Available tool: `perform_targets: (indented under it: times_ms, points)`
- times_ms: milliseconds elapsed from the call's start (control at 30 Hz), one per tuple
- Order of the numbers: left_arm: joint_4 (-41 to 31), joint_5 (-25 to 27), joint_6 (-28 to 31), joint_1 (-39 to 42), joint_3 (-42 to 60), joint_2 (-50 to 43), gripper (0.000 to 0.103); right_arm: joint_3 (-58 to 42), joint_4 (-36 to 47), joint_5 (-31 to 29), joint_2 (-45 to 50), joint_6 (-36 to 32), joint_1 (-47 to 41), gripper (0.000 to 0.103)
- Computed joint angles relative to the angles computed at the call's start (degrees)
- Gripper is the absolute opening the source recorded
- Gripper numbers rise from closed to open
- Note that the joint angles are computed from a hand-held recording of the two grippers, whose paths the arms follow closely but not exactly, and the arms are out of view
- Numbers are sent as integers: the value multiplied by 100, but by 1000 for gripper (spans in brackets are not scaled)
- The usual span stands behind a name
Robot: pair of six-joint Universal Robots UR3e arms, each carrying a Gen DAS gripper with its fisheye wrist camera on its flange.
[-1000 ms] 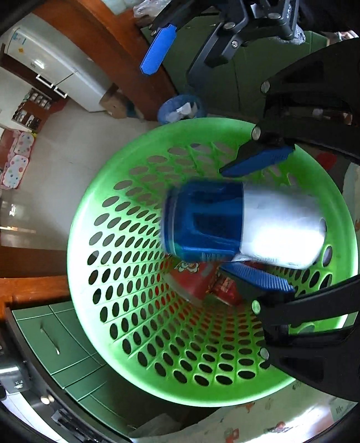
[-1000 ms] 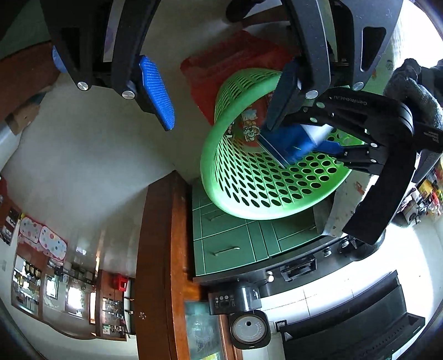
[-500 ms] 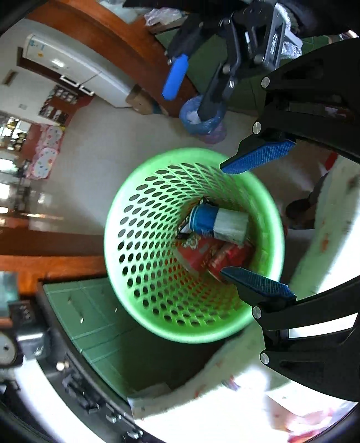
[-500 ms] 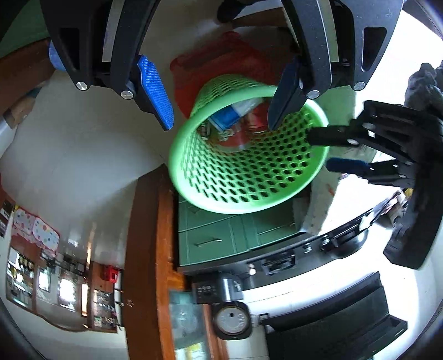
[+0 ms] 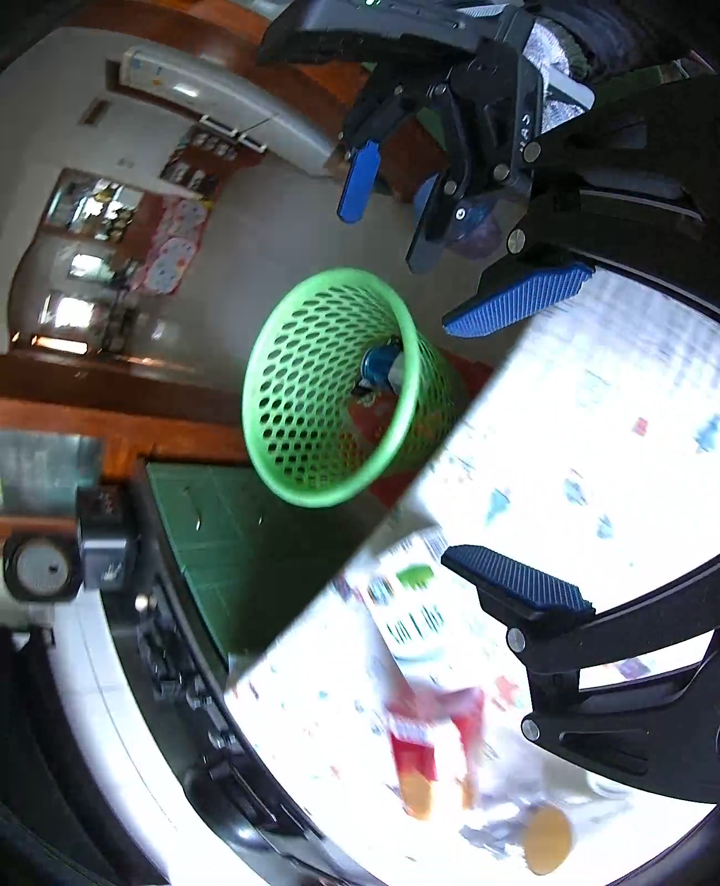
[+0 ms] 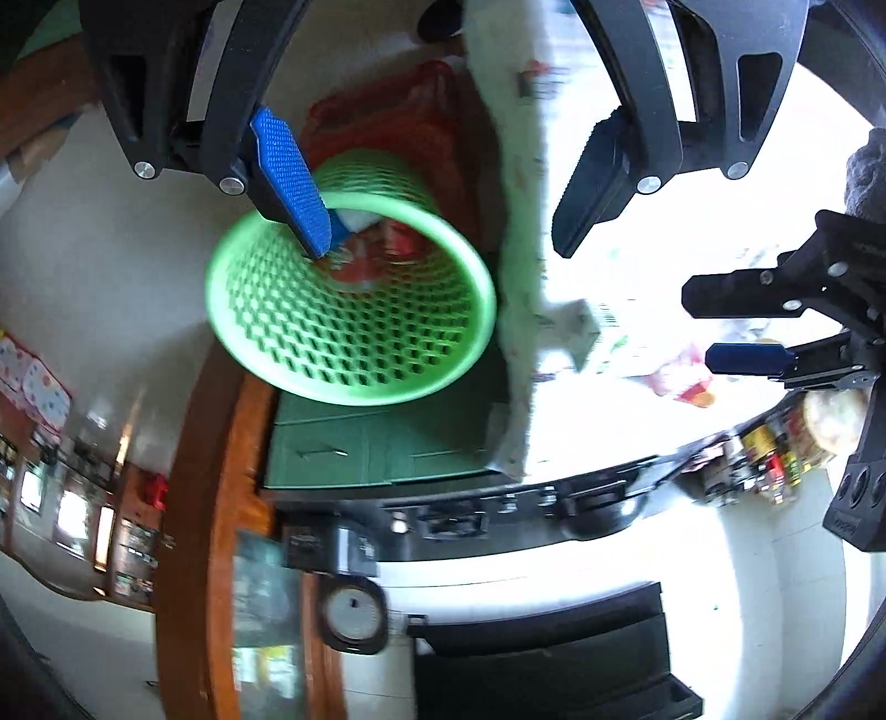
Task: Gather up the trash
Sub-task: 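Move both tools back over the table, then grasp the white milk carton with the right tool while the left tool grasps the white paper cup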
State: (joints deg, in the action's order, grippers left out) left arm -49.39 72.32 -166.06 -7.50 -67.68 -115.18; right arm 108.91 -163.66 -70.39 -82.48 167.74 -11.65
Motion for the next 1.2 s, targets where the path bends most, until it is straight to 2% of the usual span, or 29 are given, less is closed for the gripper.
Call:
perform_targets:
  times_ms: [233, 567, 733, 933, 1067, 1200]
  points:
    - [922, -311, 243, 1058, -2400, 1690, 82, -590, 57, -402, 339, 195, 957, 84]
    - [1006, -775, 861, 2932, -4232, 3266, 82, -1820, 405, -780, 1234, 362, 2017, 84]
    - [900, -961, 1223, 3692, -4762, 3614, 82, -2637, 888, -848, 1831, 106, 2227, 86]
    - [929, -699, 1356, 3960, -4972, 3445, 84, -4009, 1850, -851, 2640, -556, 2335, 88]
    - [1015, -647, 1287, 3952, -4919, 3258, 84, -5209, 2588, -838, 3294, -1088, 2373, 89]
    - [1097, -600, 1207, 3869, -4811, 3029, 87, -7131, 3803, -871, 4286, -1724, 2393, 90]
